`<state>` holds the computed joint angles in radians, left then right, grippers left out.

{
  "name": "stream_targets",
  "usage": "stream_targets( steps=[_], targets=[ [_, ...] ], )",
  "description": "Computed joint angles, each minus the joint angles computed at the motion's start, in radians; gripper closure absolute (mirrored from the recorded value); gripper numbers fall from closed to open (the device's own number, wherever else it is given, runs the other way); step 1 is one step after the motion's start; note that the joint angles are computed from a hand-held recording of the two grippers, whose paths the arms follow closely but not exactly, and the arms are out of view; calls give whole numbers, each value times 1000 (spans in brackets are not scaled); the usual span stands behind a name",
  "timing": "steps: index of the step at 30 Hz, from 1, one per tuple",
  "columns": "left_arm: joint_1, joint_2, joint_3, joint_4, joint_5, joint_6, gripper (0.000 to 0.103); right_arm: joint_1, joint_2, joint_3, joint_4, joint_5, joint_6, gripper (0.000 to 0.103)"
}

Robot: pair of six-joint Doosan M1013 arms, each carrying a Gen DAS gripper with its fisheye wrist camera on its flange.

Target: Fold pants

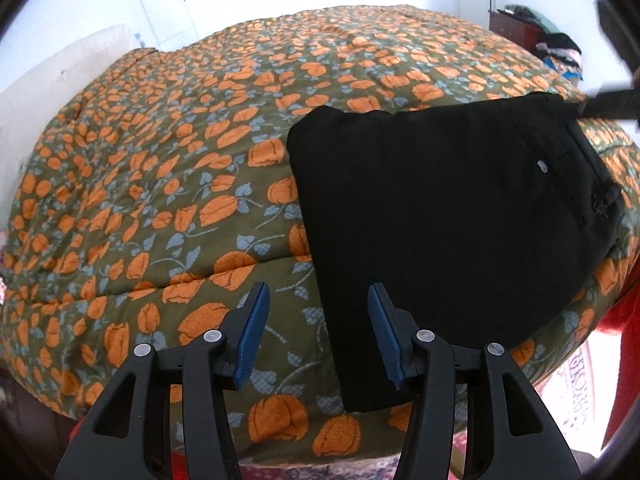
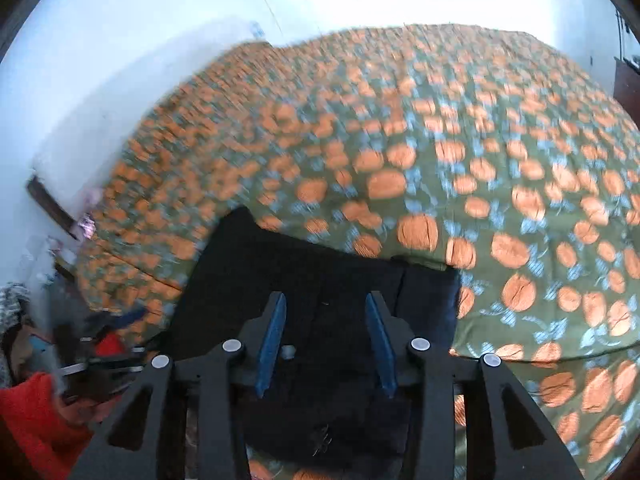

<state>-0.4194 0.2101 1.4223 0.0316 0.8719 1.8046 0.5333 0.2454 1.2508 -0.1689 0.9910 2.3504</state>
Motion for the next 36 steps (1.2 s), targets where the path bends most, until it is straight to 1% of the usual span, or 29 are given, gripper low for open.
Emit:
stream_targets(
  steps=[1, 3, 6, 8, 9, 10, 11, 13, 14, 15, 16, 17, 18, 19, 20, 22, 24, 25, 26, 27, 28, 29, 30, 31, 32, 33, 36],
  targets=[
    [0, 0, -1, 2, 4, -2, 50, -9, 14, 4, 22, 36, 4, 61],
    [1, 1, -2, 3, 9, -5, 50, -17, 25, 20, 54, 63, 15, 62],
    [4, 3, -6, 1, 20, -11, 49, -4, -4, 51, 27, 25, 52, 63],
    [10, 8, -16, -21, 32, -10, 49, 11, -13, 44, 10, 27, 59, 63],
    [15, 11, -21, -38, 44, -6, 45, 28, -25, 45, -10, 20, 51, 62],
    [21, 17, -29, -63, 66, 5, 36, 42, -32, 49, -20, 16, 46, 62],
    [28, 23, -38, -89, 86, 19, 33, 54, -37, 56, -9, 27, 32, 59],
    [54, 36, -60, -160, 126, 50, 27, 51, -26, 54, 92, 113, -44, 58],
    [69, 46, -76, -196, 145, 54, 24, 56, -31, 65, 101, 126, -55, 58],
    [89, 61, -96, -248, 175, 56, 14, 61, -52, 90, 83, 97, -38, 57],
    [111, 83, -122, -309, 220, 55, 7, 58, -75, 114, 79, 58, -10, 51],
    [129, 111, -152, -369, 278, 50, 7, 46, -103, 145, 78, 7, 43, 34],
    [140, 136, -175, -409, 327, 37, 7, 38, -118, 162, 63, -15, 88, 23],
    [151, 166, -201, -450, 383, 20, 7, 22, -128, 178, 62, -31, 121, 23],
    [156, 186, -215, -481, 420, 7, 7, -2, -130, 186, 112, -40, 101, 24],
    [158, 203, -223, -525, 451, 8, 7, -67, -126, 222, 302, -69, 28, 28],
    [150, 202, -222, -552, 455, 33, 7, -99, -119, 248, 418, -96, -27, 36],
    [148, 204, -223, -577, 466, 52, 8, -115, -114, 263, 500, -120, -77, 37],
    [145, 210, -227, -601, 487, 66, 8, -118, -114, 278, 548, -140, -110, 37],
    [141, 220, -239, -612, 514, 68, 10, -123, -100, 272, 579, -124, -142, 37],
    [134, 225, -245, -606, 529, 62, 31, -122, -92, 266, 577, -102, -147, 37],
    [127, 227, -246, -603, 539, 60, 39, -124, -81, 260, 587, -89, -152, 39],
    [117, 218, -246, -573, 520, 48, 51, -131, -80, 262, 612, -84, -158, 49],
    [110, 203, -243, -559, 492, 53, 73, -133, -82, 261, 627, -88, -174, 56],
    [108, 192, -244, -561, 477, 67, 78, -125, -89, 257, 602, -87, -175, 64],
    [107, 181, -254, -576, 463, 90, 79, -113, -91, 236, 570, -82, -188, 68],
    [108, 181, -319, -643, 437, 127, 80, -96, -94, 191, 543, -109, -210, 73]
  ],
)
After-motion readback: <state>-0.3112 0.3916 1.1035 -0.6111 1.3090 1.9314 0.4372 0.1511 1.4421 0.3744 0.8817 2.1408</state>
